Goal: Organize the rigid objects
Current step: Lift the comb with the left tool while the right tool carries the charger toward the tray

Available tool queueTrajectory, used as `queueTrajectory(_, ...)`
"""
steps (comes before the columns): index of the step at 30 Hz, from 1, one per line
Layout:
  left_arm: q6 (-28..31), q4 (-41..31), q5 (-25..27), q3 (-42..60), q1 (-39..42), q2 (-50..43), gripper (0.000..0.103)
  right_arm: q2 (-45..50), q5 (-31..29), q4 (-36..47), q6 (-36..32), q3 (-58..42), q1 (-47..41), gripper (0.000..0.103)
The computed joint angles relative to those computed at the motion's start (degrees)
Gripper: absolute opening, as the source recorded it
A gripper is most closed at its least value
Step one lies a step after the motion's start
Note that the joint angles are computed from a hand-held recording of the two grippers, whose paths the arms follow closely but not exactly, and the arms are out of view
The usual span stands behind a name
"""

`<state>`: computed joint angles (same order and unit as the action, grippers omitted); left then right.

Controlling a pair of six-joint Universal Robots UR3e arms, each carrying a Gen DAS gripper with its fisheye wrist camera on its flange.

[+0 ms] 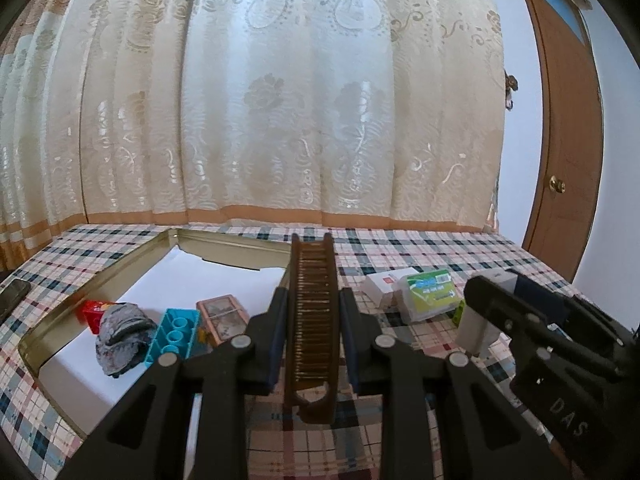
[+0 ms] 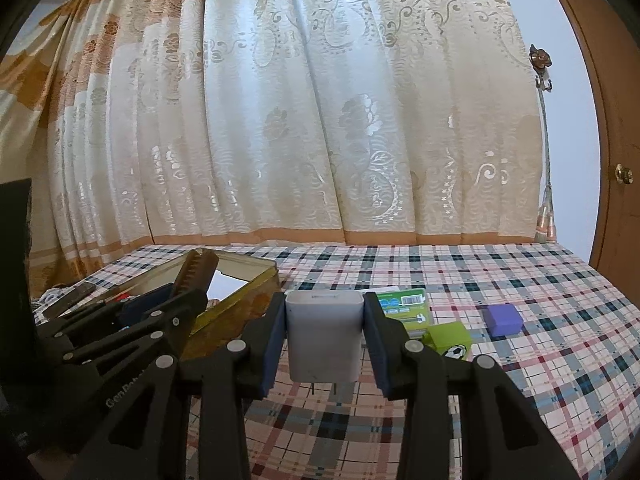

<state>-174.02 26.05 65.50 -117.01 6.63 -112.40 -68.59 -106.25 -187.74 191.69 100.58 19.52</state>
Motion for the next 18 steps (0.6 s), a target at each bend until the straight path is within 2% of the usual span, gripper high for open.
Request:
queueTrajectory(9,0.41,2.17,0.2,-1.89,0.88,0.75,0.024,1.29,0.16,0.55,0.11,-1.78,1.03,0.041)
queueTrajectory(18,-0.1,2.82,-1.74,-3.57,3.91,1.69,0.024,3.7,0.55,1.51,-0.32,-5.2,2.61,0.041)
